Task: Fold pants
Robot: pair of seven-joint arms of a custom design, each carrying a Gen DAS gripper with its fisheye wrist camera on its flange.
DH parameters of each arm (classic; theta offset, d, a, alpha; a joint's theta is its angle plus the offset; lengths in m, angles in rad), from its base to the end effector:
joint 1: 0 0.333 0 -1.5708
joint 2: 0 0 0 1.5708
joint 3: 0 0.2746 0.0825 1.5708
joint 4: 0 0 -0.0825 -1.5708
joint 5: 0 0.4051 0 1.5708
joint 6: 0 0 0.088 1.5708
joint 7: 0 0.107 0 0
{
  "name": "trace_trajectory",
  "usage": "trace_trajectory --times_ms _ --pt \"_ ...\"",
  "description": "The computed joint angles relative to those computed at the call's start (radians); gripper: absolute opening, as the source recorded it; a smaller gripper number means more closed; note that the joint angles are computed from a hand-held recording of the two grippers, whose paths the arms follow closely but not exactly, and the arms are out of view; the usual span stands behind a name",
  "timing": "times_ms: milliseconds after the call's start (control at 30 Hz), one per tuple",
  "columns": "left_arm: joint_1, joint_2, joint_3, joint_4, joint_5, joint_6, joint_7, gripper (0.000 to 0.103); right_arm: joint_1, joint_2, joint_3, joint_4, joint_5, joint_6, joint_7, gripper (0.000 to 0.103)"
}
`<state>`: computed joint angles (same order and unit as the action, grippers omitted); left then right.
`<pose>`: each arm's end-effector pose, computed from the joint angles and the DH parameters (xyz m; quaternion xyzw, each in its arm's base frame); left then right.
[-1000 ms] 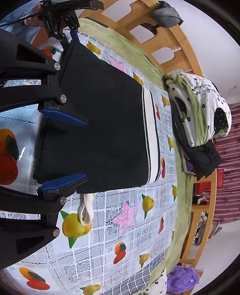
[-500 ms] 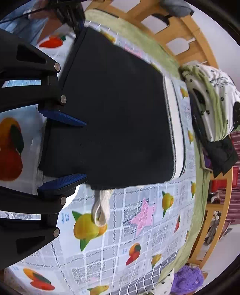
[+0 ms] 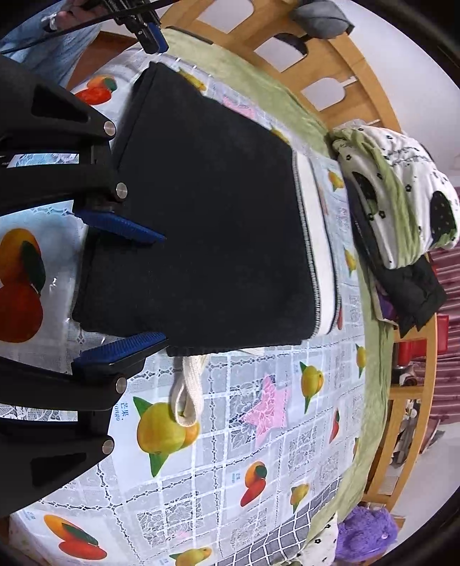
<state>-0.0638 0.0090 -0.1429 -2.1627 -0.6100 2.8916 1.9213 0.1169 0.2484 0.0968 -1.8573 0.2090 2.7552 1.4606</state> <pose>0.5907 -0.0893 0.4147 -0.6486 0.6608 -0.3503 0.1410 0.6596 0.1305 0.4111 -0.7151 0.6179 -0.1537 0.2883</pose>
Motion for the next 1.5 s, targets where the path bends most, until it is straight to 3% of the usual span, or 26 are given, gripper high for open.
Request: trace_trajectory --times_ms 67,167,233,333,400,467,533,667,700,767,833,933,1033,1133,1233,1300,1367,1400,1500 --pt "-0.004 0.034 -0.007 0.04 -0.051 0.008 0.013 0.032 0.001 0.008 0.0 0.009 0.0 -0.007 0.002 0.053" --pt "-0.01 0.101 -0.006 0.108 0.044 -0.013 -0.096 0.032 0.021 0.036 -0.02 0.039 -0.062 -0.06 0.054 0.053" --pt "-0.021 0.137 0.006 0.144 0.149 -0.055 -0.198 0.032 0.04 0.046 -0.039 0.042 -0.129 -0.065 0.101 0.053" --pt "-0.064 0.176 0.052 0.179 0.418 -0.115 -0.418 0.037 0.016 0.046 -0.017 0.042 -0.101 -0.088 0.072 0.058" --pt "-0.063 0.183 0.05 0.191 0.474 -0.141 -0.46 0.04 0.005 0.043 -0.011 0.041 -0.082 -0.098 0.055 0.058" --pt "-0.037 0.169 0.027 0.18 0.431 -0.135 -0.447 0.04 -0.007 0.033 -0.004 0.035 -0.048 -0.096 0.035 0.058" --pt "-0.022 0.156 0.015 0.169 0.404 -0.116 -0.433 0.04 -0.016 0.006 -0.002 0.0 -0.014 -0.033 0.026 0.057" --pt "0.01 0.15 -0.032 0.163 0.263 -0.054 -0.315 0.041 -0.08 -0.012 0.074 -0.026 0.223 0.016 -0.163 0.057" --pt "0.01 0.159 -0.038 0.174 0.243 -0.058 -0.288 0.042 -0.067 -0.005 0.066 -0.019 0.224 0.005 -0.173 0.057" --pt "-0.014 0.191 -0.023 0.206 0.298 -0.086 -0.304 0.058 0.024 0.027 -0.019 0.007 0.017 -0.024 -0.035 0.057" --pt "-0.075 0.211 0.033 0.227 0.487 -0.116 -0.417 0.059 0.091 0.067 -0.084 0.047 -0.21 -0.092 0.122 0.061" --pt "-0.113 0.198 0.065 0.207 0.651 -0.09 -0.517 0.06 0.056 0.06 -0.049 0.047 -0.192 -0.107 0.129 0.062" --pt "-0.084 0.179 0.04 0.195 0.619 -0.083 -0.507 0.06 0.013 0.026 -0.02 0.033 -0.104 -0.11 0.1 0.056" --pt "-0.066 0.151 0.023 0.189 0.569 -0.075 -0.513 0.06 0.006 -0.042 -0.018 -0.031 -0.064 -0.025 0.102 0.056" --pt "-0.079 0.112 0.035 0.175 0.631 -0.046 -0.593 0.06 0.035 -0.131 -0.038 -0.115 -0.124 0.084 0.169 0.056" --pt "-0.08 0.083 0.029 0.164 0.656 -0.031 -0.621 0.062 0.063 -0.185 -0.067 -0.155 -0.26 0.124 0.301 0.058" --pt "-0.076 0.044 0.013 0.146 0.646 -0.019 -0.612 0.063 0.077 -0.222 -0.088 -0.171 -0.436 0.127 0.467 0.067" --pt "-0.08 0.021 0.013 0.136 0.698 -0.015 -0.67 0.064 0.077 -0.235 -0.086 -0.174 -0.472 0.129 0.504 0.072" --pt "-0.069 -0.014 0.003 0.119 0.862 0.009 -0.847 0.073 0.078 -0.272 -0.074 -0.177 -0.351 0.078 0.417 0.074"
